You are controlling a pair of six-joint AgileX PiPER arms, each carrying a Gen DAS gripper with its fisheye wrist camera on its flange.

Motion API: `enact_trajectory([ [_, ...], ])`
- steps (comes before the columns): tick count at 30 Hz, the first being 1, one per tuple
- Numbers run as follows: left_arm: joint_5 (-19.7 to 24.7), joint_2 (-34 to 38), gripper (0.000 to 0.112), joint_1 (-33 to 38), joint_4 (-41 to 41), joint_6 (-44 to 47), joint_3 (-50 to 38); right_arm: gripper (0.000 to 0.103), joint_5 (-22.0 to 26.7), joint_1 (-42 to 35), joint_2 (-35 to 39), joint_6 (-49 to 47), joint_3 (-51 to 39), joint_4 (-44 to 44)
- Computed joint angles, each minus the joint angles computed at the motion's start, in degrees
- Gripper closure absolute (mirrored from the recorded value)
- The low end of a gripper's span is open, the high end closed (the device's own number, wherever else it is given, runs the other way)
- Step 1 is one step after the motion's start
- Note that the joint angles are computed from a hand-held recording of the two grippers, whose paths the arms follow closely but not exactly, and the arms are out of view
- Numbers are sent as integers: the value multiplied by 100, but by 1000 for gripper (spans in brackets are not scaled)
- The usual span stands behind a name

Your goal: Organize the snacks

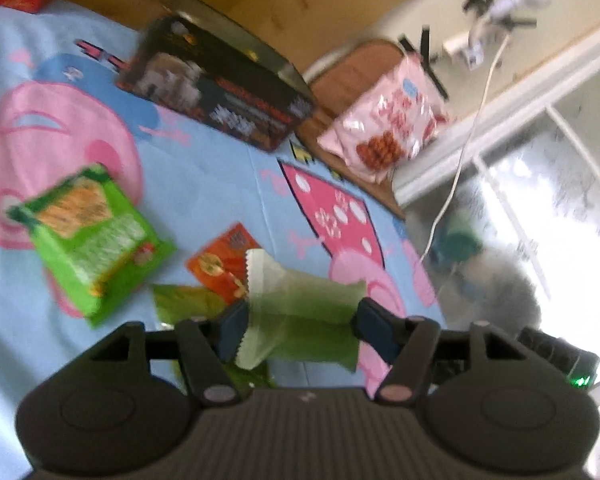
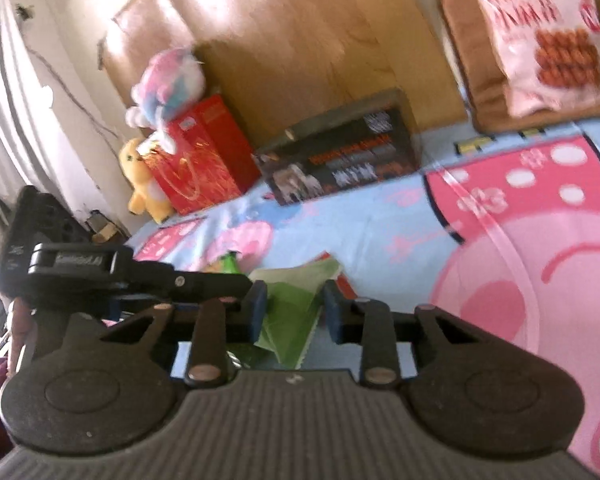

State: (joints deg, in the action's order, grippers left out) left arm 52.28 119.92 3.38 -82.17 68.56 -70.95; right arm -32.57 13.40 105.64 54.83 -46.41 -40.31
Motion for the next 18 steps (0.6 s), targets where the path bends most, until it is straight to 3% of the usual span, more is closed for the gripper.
enact_trajectory([
  [3,-135,-215,50,293,-188,212,366,70,-447,-1,124,552,-129,-721],
  [5,-66,-229,50,539,-214,256,550,70,-571,232,148,474,-175,-750],
  [13,28,-494,50,1233,-445,884,1237,70,-59,1201,1109,1943,-1580,-2885],
  [16,97,-706,50,1548,-518,1187,1496,68,205,1399,1078,1538,-1656,-2812],
  [18,180,-786,50,1723,-449,1329,1603,54,286,1326,919,1128,-1515,-2604],
])
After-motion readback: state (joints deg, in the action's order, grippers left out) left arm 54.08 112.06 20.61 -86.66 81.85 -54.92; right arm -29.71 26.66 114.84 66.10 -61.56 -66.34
